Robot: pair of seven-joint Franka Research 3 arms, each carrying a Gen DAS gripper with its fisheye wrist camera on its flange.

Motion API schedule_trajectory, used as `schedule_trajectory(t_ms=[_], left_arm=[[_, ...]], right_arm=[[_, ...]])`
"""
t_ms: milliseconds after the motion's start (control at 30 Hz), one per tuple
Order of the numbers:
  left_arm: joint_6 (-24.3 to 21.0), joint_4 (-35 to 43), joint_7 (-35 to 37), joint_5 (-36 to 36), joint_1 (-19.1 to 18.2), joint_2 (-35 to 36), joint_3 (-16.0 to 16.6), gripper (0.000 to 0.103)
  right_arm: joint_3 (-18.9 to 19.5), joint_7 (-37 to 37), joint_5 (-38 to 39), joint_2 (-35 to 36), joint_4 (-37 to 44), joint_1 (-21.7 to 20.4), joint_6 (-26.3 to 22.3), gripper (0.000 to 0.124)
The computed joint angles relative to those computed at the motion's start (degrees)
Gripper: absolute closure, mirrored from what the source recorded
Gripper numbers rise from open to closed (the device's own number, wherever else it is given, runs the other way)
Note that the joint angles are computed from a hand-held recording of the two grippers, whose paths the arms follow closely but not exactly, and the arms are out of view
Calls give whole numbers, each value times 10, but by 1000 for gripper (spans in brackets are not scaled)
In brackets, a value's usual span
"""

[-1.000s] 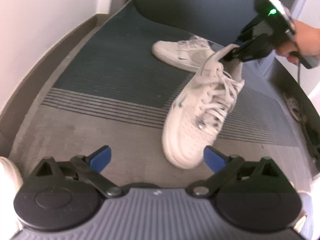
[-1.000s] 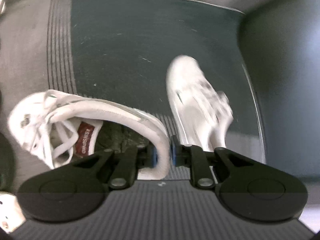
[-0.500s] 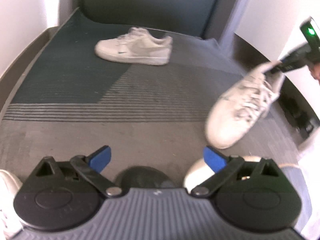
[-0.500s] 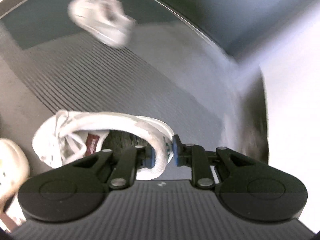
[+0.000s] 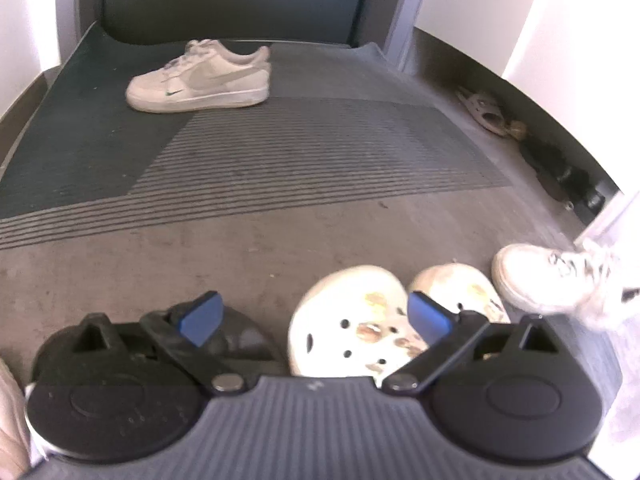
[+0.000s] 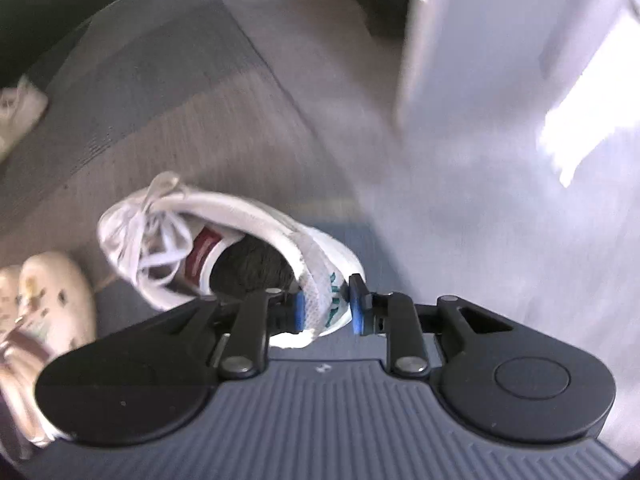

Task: Organize scattered shoes
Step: 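Carry the white sneaker beside the cream clogs with the right gripper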

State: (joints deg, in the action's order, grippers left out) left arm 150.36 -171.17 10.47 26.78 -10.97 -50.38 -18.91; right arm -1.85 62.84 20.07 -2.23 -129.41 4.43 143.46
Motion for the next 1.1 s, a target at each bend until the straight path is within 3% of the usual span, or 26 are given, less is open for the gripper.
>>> schedule_trajectory(t_ms=[133,267,500,600,700,833,933,1033,1100], left_arm=[[13,14,-2,2,-4,21,-8,3],[13,24,-11,6,-11,28,-20,3],[8,32,-16,9,-33,36,-25,3],[6,33,-16,10,-39,41,-26,3],[9,33,-16,5,-46,47,-20,3],[9,33,-15,2,-52,50,-20,3],[11,32,-14,-1,-56,52,-18,3],[18,29,-13,-3,-59,50,-17,3],[21,27,-11,-6,-61,50,-15,3]], right_arm=[[-15,2,49,-50,-69,-13,-45,93],[-17,-20,95,-84,-106,-5,-31,90],[-31,-158,154,-118,-125,11,39,90],[-14,-189,107,-103,-122,14,69,89],[-7,-249,70,-71,-99,26,58,91],[11,-284,27,-20,-76,37,97,91],[17,-251,-29,10,-64,35,104,100],[12,-162,20,13,-49,28,67,102],[10,-172,39,3,-55,27,53,102]])
